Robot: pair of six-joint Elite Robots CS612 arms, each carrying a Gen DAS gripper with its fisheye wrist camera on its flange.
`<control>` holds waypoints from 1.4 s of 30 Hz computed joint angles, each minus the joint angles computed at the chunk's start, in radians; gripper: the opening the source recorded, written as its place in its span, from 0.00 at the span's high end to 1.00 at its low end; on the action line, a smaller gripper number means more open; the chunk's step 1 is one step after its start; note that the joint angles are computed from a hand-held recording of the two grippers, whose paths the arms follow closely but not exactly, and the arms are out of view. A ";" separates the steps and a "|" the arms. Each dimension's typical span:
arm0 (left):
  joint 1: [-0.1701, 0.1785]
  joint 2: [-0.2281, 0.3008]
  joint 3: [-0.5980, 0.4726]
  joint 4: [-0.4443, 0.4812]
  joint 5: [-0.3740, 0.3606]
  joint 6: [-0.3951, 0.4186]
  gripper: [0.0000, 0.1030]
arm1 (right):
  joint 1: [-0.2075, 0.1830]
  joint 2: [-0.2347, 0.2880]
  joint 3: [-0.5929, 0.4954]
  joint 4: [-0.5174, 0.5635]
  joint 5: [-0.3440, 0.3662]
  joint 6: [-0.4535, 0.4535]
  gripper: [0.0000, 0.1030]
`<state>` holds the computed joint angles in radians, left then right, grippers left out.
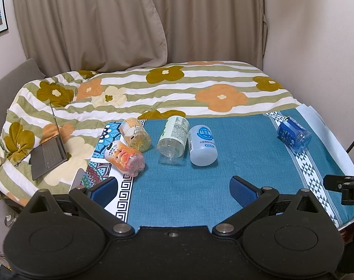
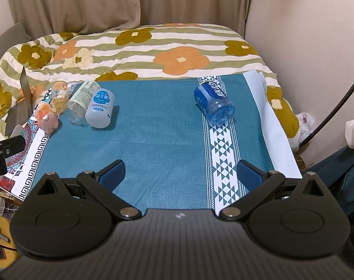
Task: Flip cup upright
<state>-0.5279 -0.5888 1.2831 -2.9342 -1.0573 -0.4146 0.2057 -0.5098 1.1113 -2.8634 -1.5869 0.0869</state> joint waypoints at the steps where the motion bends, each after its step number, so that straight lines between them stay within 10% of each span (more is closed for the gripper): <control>1: 0.000 -0.001 0.000 0.001 0.001 -0.001 0.00 | -0.001 -0.001 0.002 -0.002 0.003 0.002 0.00; 24: 0.041 0.058 -0.207 0.308 0.021 -0.366 0.00 | -0.051 0.086 -0.190 0.143 0.192 -0.168 0.00; 42: 0.196 0.250 -0.525 0.562 -0.269 -0.574 0.11 | -0.010 0.318 -0.646 0.495 0.095 -0.052 0.00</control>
<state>-0.3317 -0.3390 0.7579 -2.3717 -1.3259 -0.9885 0.1952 -0.1917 0.4657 -2.3685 -1.4921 0.0351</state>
